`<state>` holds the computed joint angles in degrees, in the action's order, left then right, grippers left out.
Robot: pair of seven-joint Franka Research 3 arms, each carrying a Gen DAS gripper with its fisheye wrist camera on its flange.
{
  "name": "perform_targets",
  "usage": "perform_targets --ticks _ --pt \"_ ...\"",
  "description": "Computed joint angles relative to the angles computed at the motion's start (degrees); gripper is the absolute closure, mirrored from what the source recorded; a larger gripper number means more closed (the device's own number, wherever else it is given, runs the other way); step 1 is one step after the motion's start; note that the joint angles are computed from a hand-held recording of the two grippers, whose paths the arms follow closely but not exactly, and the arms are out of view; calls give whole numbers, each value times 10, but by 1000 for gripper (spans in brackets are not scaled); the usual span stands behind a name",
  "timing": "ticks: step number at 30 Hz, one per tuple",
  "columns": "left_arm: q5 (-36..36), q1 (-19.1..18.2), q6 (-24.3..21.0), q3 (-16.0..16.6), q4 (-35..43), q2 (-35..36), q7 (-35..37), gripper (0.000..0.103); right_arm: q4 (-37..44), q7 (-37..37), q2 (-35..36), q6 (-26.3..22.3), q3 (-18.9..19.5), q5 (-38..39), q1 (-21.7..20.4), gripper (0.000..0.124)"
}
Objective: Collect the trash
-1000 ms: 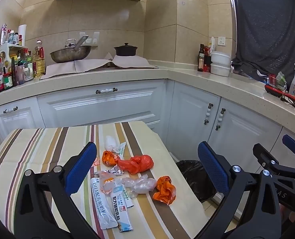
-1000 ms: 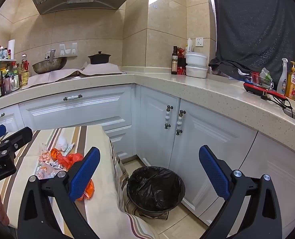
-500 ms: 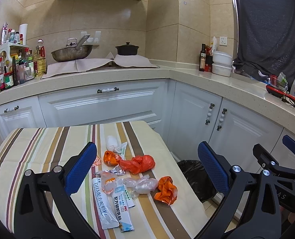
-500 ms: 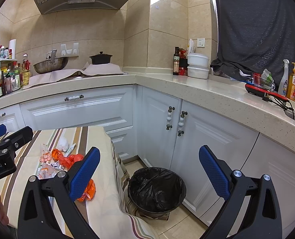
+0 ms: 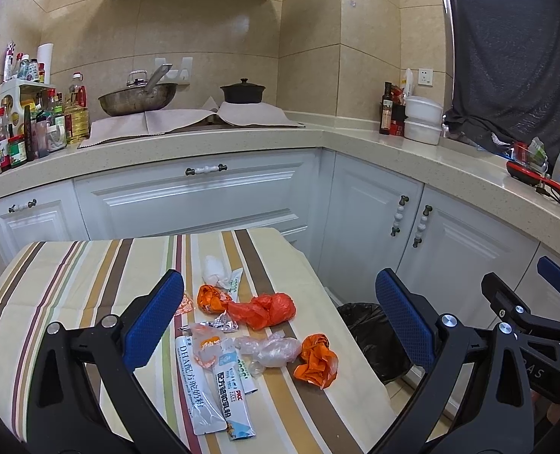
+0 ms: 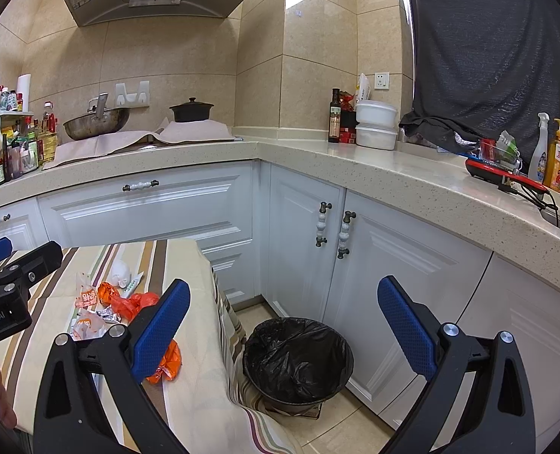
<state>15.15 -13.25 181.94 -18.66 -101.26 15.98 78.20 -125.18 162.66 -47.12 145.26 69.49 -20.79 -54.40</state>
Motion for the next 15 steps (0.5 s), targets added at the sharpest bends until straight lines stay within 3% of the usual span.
perform_targets --ticks 11,15 --pt "0 2 0 -1 -1 1 0 4 -1 2 2 1 -1 -3 2 27" --pt "8 -11 0 12 0 1 -9 4 0 3 2 0 -1 -4 2 27"
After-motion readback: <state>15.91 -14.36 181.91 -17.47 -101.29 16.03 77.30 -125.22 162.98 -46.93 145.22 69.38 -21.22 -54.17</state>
